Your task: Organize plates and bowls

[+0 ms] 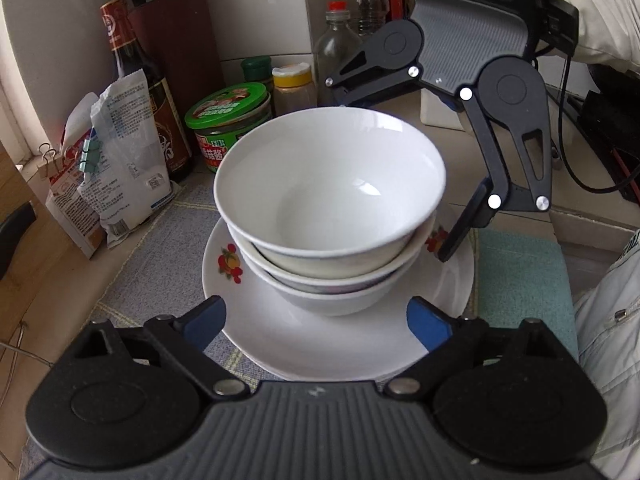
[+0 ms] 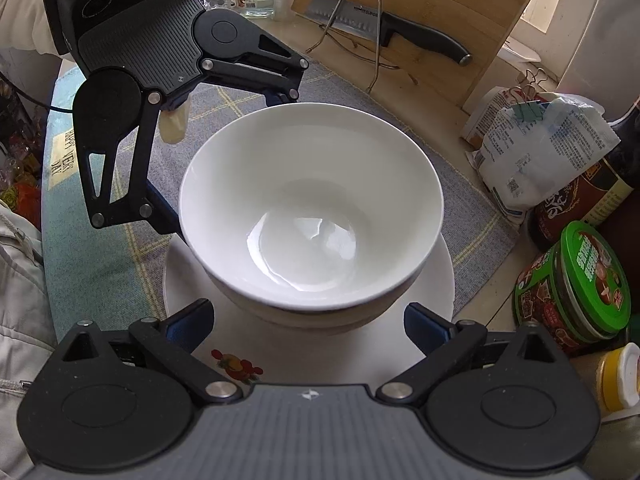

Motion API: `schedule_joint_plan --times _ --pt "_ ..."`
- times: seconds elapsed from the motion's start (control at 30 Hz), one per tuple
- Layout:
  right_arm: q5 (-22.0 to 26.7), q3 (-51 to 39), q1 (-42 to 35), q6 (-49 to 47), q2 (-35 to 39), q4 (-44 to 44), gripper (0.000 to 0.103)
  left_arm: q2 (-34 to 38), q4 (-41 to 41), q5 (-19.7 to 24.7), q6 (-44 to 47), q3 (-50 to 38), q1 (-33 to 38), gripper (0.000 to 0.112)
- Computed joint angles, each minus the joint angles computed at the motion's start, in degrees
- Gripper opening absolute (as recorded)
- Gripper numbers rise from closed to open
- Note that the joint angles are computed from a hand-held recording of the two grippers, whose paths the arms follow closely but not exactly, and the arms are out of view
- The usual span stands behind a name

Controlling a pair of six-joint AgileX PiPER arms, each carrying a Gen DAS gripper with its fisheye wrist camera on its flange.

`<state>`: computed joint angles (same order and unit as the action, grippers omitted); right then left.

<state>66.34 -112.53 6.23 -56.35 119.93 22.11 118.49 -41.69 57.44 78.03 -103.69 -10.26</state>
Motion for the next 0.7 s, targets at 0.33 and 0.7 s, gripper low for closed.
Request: schedule_joint_plan --times 0.33,0.7 --pt "-6.6 10.9 4.5 9.6 -10.7 -8.8 0.103 -15.1 -23.7 -12.4 11.3 24.2 5.0 0.099" --pt "-0.8 10.3 23.2 67.0 -14.2 -41.4 0.103 -28.5 -20.0 -24.0 -2.1 36.7 6.3 0.099"
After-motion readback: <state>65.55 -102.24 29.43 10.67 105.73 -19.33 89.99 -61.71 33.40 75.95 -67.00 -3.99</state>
